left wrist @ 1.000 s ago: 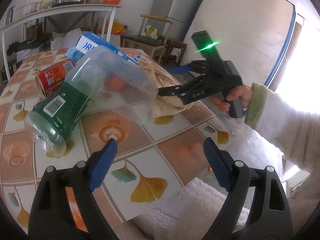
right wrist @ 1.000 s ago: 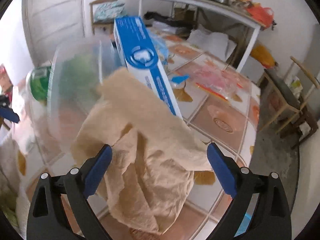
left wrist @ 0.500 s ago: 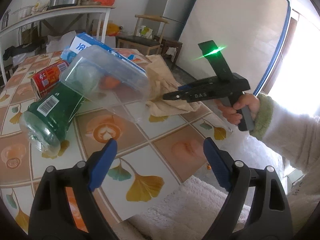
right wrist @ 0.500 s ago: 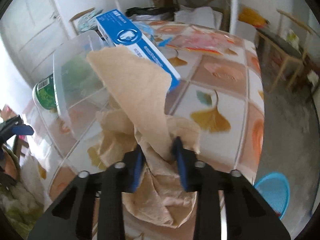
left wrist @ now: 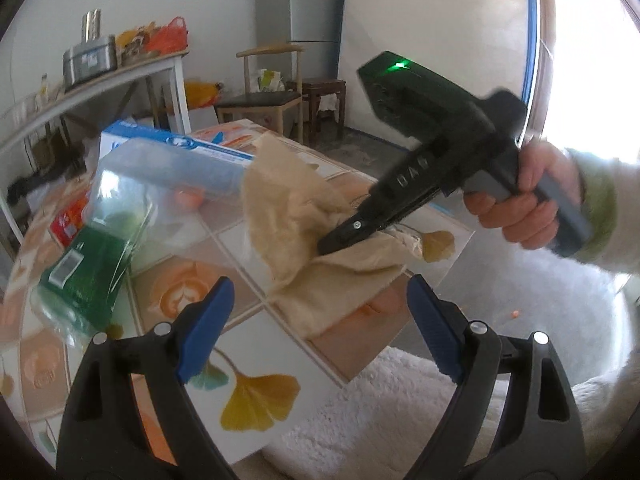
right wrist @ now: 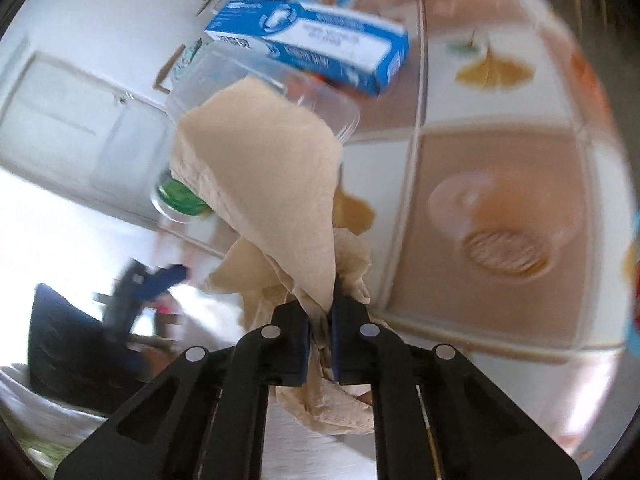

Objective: Collect trash
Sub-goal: 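Grasp the tan cloth with the left tool while the right tool grasps the clear container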

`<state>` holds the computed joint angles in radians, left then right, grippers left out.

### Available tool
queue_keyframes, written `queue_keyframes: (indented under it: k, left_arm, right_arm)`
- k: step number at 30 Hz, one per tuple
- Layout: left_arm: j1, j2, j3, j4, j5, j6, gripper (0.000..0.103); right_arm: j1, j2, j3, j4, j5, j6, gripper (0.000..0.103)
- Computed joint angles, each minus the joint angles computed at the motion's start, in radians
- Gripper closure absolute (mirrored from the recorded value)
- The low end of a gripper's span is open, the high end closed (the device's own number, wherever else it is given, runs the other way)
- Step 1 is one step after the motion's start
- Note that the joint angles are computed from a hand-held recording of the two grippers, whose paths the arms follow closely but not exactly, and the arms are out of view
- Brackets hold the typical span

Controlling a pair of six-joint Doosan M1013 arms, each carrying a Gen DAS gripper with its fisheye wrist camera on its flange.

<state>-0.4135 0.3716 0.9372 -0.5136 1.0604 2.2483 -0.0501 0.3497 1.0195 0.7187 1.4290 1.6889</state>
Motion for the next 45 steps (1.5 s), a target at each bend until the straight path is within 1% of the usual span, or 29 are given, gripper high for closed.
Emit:
queue_keyframes:
  k: [2, 3, 7, 10, 13, 15, 16, 18, 19, 20, 21, 22, 24, 25, 26, 27, 28, 31, 33, 34, 35, 36, 37, 38, 39, 41, 43, 44, 45]
  left_arm:
    - [-0.007, 0.004, -0.003, 0.018, -0.007, -0.005, 0.02]
    - [-0.009, 0.005, -0.004, 0.026, -0.007, -0.01, 0.022]
    - [-0.007, 0.024, -0.028, 0.033, 0.023, -0.022, 0.025]
    - [-0.001, 0.027, -0.026, 0.023, 0.044, -0.006, 0.03]
    - [0.006, 0.029, -0.025, 0.008, 0.06, 0.007, 0.036]
    - [0.01, 0.033, -0.031, 0.001, 0.074, 0.01, 0.046]
    - [0.011, 0.029, -0.024, 0.0, 0.075, 0.014, 0.049]
    - [0.012, 0.028, -0.022, 0.006, 0.08, 0.013, 0.066]
    - [0.013, 0.028, -0.023, 0.007, 0.084, 0.012, 0.07]
    - [0.014, 0.03, -0.026, 0.009, 0.091, 0.005, 0.078]
    - [0.016, 0.031, -0.027, 0.009, 0.095, -0.003, 0.084]
    - [0.018, 0.032, -0.029, 0.008, 0.1, -0.011, 0.086]
    - [0.023, 0.037, -0.039, 0.011, 0.112, -0.035, 0.093]
    - [0.026, 0.037, -0.04, 0.011, 0.118, -0.044, 0.093]
    - [0.031, 0.038, -0.042, 0.009, 0.123, -0.056, 0.094]
    - [0.035, 0.036, -0.04, 0.007, 0.125, -0.062, 0.095]
    - [0.039, 0.034, -0.037, 0.005, 0.126, -0.068, 0.095]
    - [0.054, 0.026, -0.03, -0.006, 0.127, -0.088, 0.095]
    - [0.065, 0.023, -0.027, -0.008, 0.133, -0.111, 0.095]
    - [0.069, 0.022, -0.027, -0.007, 0.136, -0.124, 0.095]
    - [0.075, 0.022, -0.028, -0.005, 0.14, -0.142, 0.095]
    - [0.079, 0.022, -0.027, -0.003, 0.14, -0.155, 0.095]
    - [0.082, 0.021, -0.025, -0.002, 0.14, -0.168, 0.095]
    - [0.085, 0.021, -0.024, -0.001, 0.139, -0.178, 0.095]
    - [0.088, 0.018, -0.02, 0.002, 0.134, -0.189, 0.095]
    - [0.092, 0.012, -0.01, 0.003, 0.126, -0.199, 0.095]
    - [0.095, 0.009, -0.003, -0.002, 0.123, -0.201, 0.095]
    - [0.095, 0.008, -0.001, -0.001, 0.122, -0.201, 0.095]
    - [0.096, 0.009, 0.0, -0.002, 0.122, -0.199, 0.095]
  right_arm:
    - [-0.01, 0.007, 0.011, 0.073, 0.018, 0.019, 0.095]
    - [-0.014, 0.011, 0.016, 0.115, 0.028, 0.028, 0.095]
    - [-0.016, 0.017, 0.037, 0.243, 0.062, 0.019, 0.095]
    - [-0.016, 0.026, 0.048, 0.353, 0.086, -0.008, 0.095]
    - [-0.016, 0.036, 0.044, 0.415, 0.109, -0.025, 0.095]
    - [-0.019, 0.042, 0.041, 0.463, 0.115, -0.032, 0.095]
    - [-0.02, 0.042, 0.042, 0.477, 0.118, -0.038, 0.095]
    - [-0.019, 0.047, 0.029, 0.48, 0.124, -0.045, 0.095]
    - [-0.017, 0.051, 0.017, 0.471, 0.129, -0.042, 0.095]
    - [-0.015, 0.056, 0.006, 0.464, 0.135, -0.038, 0.092]
    - [-0.016, 0.056, 0.0, 0.455, 0.139, -0.033, 0.092]
    - [-0.014, 0.059, -0.013, 0.436, 0.14, -0.026, 0.091]
    - [-0.008, 0.061, -0.036, 0.395, 0.141, -0.017, 0.081]
    - [-0.006, 0.057, -0.042, 0.37, 0.135, -0.014, 0.067]
    - [-0.007, 0.052, -0.055, 0.334, 0.127, -0.016, 0.055]
    - [0.003, 0.033, -0.035, 0.298, 0.1, -0.03, 0.052]
    - [0.004, 0.028, -0.043, 0.274, 0.092, -0.033, 0.05]
    - [0.006, 0.018, -0.081, 0.195, 0.068, -0.072, 0.044]
    - [0.023, 0.017, -0.131, 0.099, 0.047, -0.119, 0.038]
    - [0.033, 0.018, -0.149, 0.057, 0.037, -0.138, 0.033]
    - [0.053, 0.021, -0.184, -0.03, 0.012, -0.179, 0.026]
    - [0.064, 0.024, -0.202, -0.078, -0.001, -0.203, 0.023]
    - [0.081, 0.033, -0.234, -0.15, -0.019, -0.239, 0.017]
    - [0.098, 0.045, -0.263, -0.228, -0.036, -0.274, 0.013]
    - [0.106, 0.052, -0.276, -0.275, -0.046, -0.301, 0.012]
    - [0.135, 0.092, -0.344, -0.391, -0.047, -0.362, 0.011]
    - [0.153, 0.134, -0.409, -0.436, -0.021, -0.396, 0.01]
    - [0.155, 0.148, -0.428, -0.448, -0.009, -0.415, 0.01]
    - [0.153, 0.179, -0.474, -0.456, 0.019, -0.432, 0.01]
